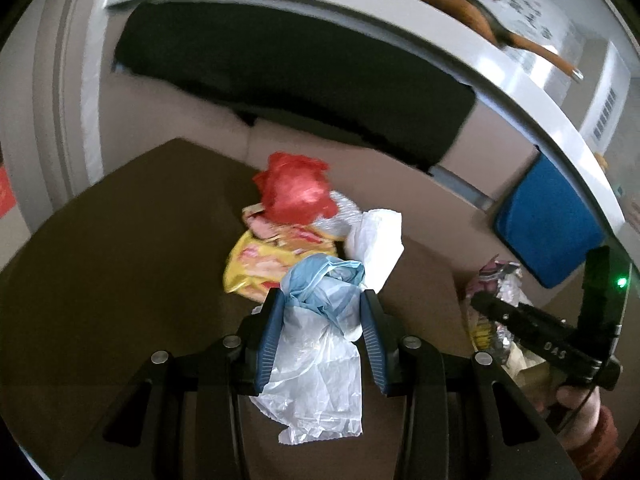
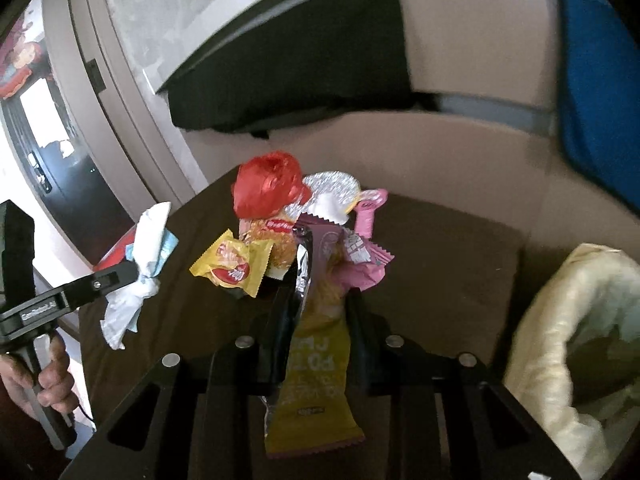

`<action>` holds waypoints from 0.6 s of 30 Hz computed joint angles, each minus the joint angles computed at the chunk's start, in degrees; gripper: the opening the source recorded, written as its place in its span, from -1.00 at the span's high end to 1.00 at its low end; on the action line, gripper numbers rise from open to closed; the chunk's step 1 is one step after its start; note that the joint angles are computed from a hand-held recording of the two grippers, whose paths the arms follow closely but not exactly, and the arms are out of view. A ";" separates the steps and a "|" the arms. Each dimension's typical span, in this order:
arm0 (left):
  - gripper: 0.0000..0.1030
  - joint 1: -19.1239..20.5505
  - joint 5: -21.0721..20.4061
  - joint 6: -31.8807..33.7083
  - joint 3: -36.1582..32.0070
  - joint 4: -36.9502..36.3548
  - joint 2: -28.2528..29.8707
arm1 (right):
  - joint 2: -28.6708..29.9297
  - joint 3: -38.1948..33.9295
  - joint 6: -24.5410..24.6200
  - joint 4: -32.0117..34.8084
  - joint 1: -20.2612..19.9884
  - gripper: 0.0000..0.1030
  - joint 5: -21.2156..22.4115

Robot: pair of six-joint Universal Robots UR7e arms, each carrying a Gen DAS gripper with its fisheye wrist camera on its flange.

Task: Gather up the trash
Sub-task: 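Grasp the yellow-pink snack bar with the right gripper while the left gripper holds the bag, then lift and carry the white bag and snack bar over the bin with both grippers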

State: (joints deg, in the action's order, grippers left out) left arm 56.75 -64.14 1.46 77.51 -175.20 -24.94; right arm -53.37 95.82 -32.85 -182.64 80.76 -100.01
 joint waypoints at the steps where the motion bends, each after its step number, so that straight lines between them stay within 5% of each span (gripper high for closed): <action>1: 0.23 -0.58 0.03 0.62 0.20 -0.55 0.04 | -1.07 1.14 -0.39 -1.04 -0.14 0.51 0.39; 13: 0.23 -8.51 0.23 5.25 0.92 -5.33 0.38 | -11.57 10.27 -2.39 -10.45 -1.33 0.51 7.55; 18: 0.23 -10.87 -0.61 5.42 -2.41 -0.58 0.83 | -15.49 12.20 -4.84 -13.75 -0.88 0.51 7.55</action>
State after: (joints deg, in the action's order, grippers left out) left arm 45.87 -64.75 6.88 75.10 -175.78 -24.11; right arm -68.86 108.02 -37.69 -196.39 79.88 -92.46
